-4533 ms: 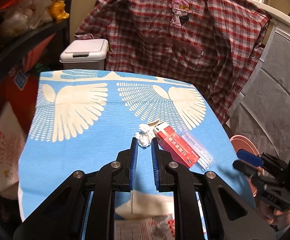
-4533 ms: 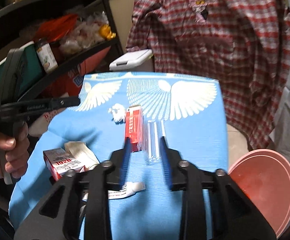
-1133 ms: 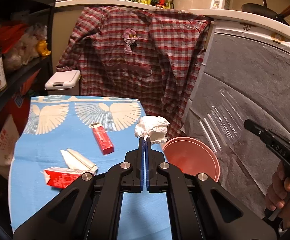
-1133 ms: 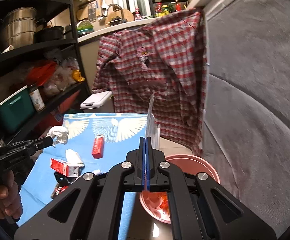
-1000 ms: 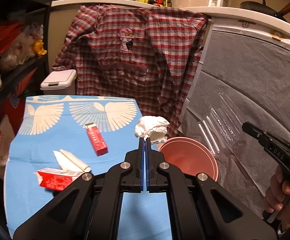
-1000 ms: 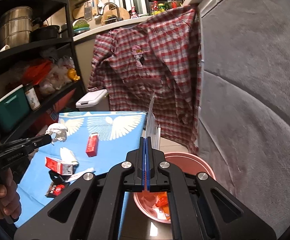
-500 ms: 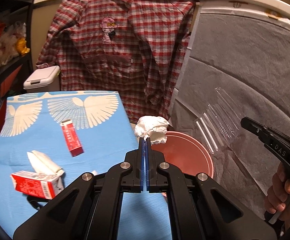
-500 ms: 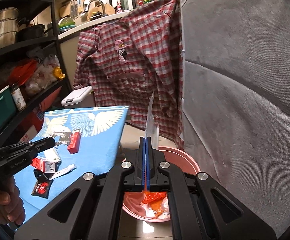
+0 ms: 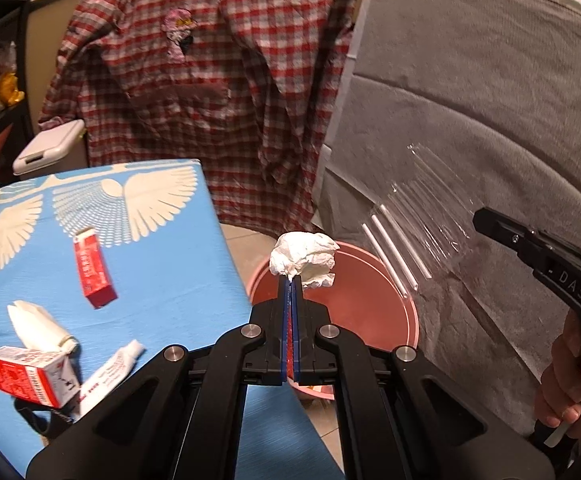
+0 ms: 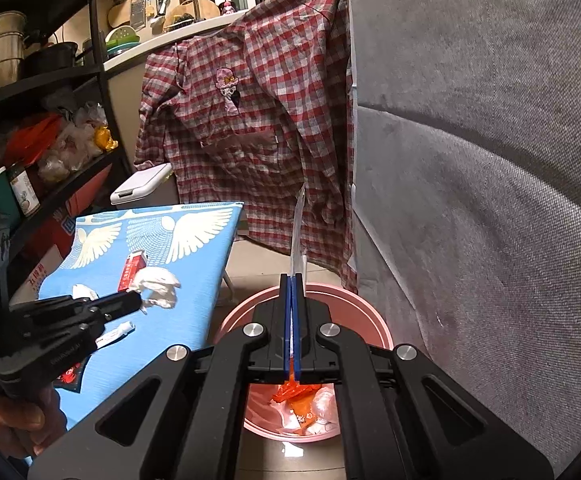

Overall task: Collect trash
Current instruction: 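Open the left tool over the pink bucket while the right tool releases the straws into it, then move both tools back over the board toward the red box and paper napkin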

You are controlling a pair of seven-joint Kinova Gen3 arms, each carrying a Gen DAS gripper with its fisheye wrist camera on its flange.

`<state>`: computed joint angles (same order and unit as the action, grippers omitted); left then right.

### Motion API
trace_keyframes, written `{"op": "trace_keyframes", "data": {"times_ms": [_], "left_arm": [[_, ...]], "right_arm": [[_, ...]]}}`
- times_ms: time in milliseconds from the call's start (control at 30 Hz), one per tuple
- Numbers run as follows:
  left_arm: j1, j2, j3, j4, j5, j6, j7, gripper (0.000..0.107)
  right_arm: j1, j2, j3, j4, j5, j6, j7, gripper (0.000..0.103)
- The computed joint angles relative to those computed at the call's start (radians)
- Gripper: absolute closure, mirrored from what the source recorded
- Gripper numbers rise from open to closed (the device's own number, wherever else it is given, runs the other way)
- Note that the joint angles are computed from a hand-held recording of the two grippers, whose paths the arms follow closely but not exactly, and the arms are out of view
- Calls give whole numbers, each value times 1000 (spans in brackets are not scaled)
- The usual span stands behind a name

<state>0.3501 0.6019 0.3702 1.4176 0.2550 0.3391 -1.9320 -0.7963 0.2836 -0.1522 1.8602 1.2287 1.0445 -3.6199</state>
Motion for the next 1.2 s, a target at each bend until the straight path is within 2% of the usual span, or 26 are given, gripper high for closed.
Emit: {"op": "trace_keyframes", "data": {"times_ms": [467, 533, 567, 600, 667, 733, 900, 1033, 1200], "left_arm": [[50, 69, -10, -103, 2, 74, 1, 107], [63, 78, -21, -122, 0, 93, 8, 106], [68, 82, -26, -130, 2, 103, 14, 102], [68, 86, -27, -137, 4, 111, 16, 92], [62, 82, -26, -128, 15, 101, 21, 87], [49, 77, -15, -123, 25, 101, 15, 87], [7, 45, 19, -78, 58, 62, -16, 87], [-42, -8, 65, 13, 75, -35, -69, 87], [-153, -79, 149, 103, 92, -100, -120, 87]], "right_arm": [[31, -9, 7, 14, -28, -35, 16, 102], [40, -7, 7, 7, -46, -47, 37, 98], [44, -3, 9, -3, -64, -43, 53, 97], [44, -1, 11, -7, -75, -40, 59, 88], [34, -4, 15, -3, -74, -28, 40, 71], [27, -9, 15, 1, -72, -18, 25, 68], [13, -12, 8, -1, -57, 9, 1, 68], [-15, -6, -2, -23, -31, 53, -10, 68], [-54, 5, -13, -68, 12, 92, -20, 68]]}}
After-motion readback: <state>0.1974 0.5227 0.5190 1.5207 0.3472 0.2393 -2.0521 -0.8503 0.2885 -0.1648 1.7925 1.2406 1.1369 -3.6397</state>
